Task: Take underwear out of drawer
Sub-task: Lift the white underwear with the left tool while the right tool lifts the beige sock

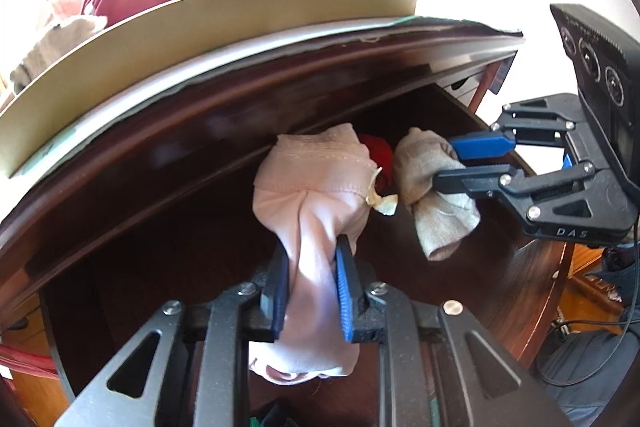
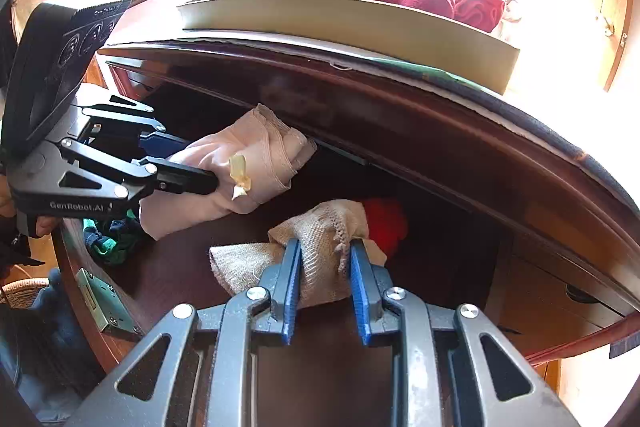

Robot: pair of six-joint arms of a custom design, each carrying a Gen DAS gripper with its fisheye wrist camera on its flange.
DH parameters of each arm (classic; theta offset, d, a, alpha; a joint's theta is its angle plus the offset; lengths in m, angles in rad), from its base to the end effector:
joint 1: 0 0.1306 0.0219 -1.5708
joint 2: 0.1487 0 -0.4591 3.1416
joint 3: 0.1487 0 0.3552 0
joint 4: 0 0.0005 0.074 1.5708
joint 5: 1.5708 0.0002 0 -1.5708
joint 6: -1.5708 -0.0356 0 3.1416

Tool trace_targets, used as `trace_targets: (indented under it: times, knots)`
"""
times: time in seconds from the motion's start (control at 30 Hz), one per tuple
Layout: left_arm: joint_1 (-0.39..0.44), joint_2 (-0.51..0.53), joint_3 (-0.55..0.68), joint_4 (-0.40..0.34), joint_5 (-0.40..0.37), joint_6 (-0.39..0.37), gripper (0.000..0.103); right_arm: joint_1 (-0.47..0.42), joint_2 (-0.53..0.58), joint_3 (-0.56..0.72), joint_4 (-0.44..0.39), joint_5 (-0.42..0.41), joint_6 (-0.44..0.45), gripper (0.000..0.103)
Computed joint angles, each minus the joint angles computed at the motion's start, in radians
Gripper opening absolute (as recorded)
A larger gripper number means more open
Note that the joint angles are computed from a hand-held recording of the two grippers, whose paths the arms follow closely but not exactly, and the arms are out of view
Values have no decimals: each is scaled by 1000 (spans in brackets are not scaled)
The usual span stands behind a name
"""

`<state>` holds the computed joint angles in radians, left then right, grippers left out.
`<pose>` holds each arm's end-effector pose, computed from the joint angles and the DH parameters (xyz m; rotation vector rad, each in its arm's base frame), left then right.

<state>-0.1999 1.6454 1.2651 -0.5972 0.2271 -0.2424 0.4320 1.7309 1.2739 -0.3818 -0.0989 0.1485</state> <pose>0.5021 -0.1104 0.3562 0.6414 2.4504 -0.2722 0.5011 0.2343 0.3297 -0.7362 2.3046 0.2495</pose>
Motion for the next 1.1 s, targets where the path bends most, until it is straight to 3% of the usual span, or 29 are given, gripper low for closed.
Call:
trace_targets:
  times: [0.2,0.63,1.1]
  knots:
    - [-3,-21,-34,46,4,19,18,-1,-10,3,11,-3,-2,26]
    - [0,-88,-135,207,-43,37,18,28,-49,-97,214,-6,-51,26]
    - [-4,-134,-207,362,-86,64,18,35,-95,-184,367,8,-76,26]
